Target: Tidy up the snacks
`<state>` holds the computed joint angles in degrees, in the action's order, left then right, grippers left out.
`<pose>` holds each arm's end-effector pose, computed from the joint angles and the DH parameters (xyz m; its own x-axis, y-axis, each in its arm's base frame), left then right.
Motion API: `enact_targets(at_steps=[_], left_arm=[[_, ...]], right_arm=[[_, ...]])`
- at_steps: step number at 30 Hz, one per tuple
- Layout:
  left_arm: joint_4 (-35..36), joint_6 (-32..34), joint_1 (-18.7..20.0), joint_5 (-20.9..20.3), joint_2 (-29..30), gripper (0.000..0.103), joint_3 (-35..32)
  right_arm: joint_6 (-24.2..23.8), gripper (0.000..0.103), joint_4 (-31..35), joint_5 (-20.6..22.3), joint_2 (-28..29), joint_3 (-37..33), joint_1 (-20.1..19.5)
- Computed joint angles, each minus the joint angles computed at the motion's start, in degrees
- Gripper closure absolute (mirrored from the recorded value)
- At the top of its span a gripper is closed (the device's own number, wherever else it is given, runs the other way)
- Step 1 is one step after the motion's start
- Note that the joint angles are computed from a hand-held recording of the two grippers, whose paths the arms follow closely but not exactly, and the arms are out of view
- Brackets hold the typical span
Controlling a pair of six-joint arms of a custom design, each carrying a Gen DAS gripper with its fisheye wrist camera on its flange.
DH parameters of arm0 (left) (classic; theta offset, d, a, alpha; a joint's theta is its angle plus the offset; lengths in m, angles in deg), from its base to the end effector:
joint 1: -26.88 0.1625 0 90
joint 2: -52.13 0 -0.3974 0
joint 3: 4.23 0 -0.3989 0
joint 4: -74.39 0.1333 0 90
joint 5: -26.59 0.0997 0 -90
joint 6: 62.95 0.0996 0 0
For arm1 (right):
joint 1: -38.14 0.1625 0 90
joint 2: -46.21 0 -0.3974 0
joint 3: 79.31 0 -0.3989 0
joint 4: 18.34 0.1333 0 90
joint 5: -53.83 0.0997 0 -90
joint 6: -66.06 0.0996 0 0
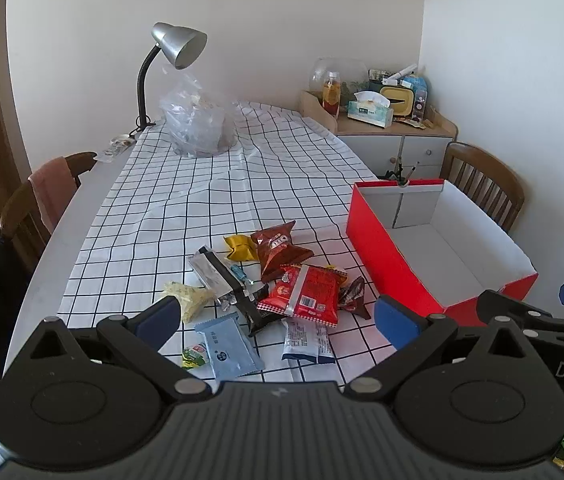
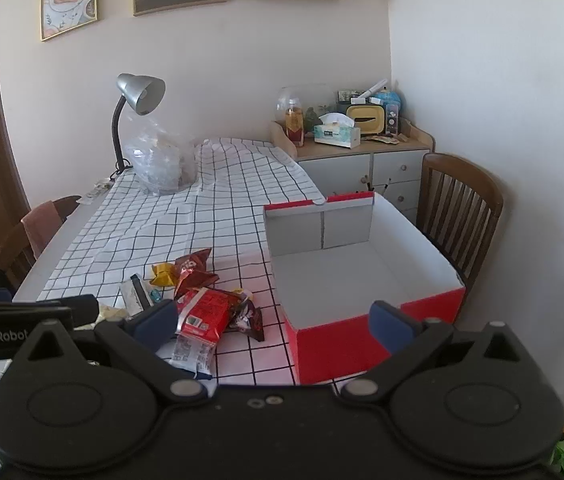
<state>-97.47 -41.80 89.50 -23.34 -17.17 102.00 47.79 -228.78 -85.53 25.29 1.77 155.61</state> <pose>-0.0932 -0.6091 0.3110 -0.7113 0.1786 -0.6799 0.6243 0.6050 -0.4942 0.3628 -0.5727 0.0128 -0.7657 0.1320 0.6295 -0.4936 0.5068 -0.7067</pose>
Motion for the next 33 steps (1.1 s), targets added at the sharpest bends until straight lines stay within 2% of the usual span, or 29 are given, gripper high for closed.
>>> enact_targets(at_steps=[17, 33], left_arm=[[-2.1, 0.4, 0.0, -0.1, -0.4, 0.000, 0.5], [-1.6, 0.4, 1.4, -0.1, 1.7, 0.000, -2.2]], right_arm=[[-0.4, 0.001, 0.2, 0.0, 0.3, -0.7, 0.1], [-0.4, 0.001, 3.2, 1.0, 1.3, -3.1, -0.6]])
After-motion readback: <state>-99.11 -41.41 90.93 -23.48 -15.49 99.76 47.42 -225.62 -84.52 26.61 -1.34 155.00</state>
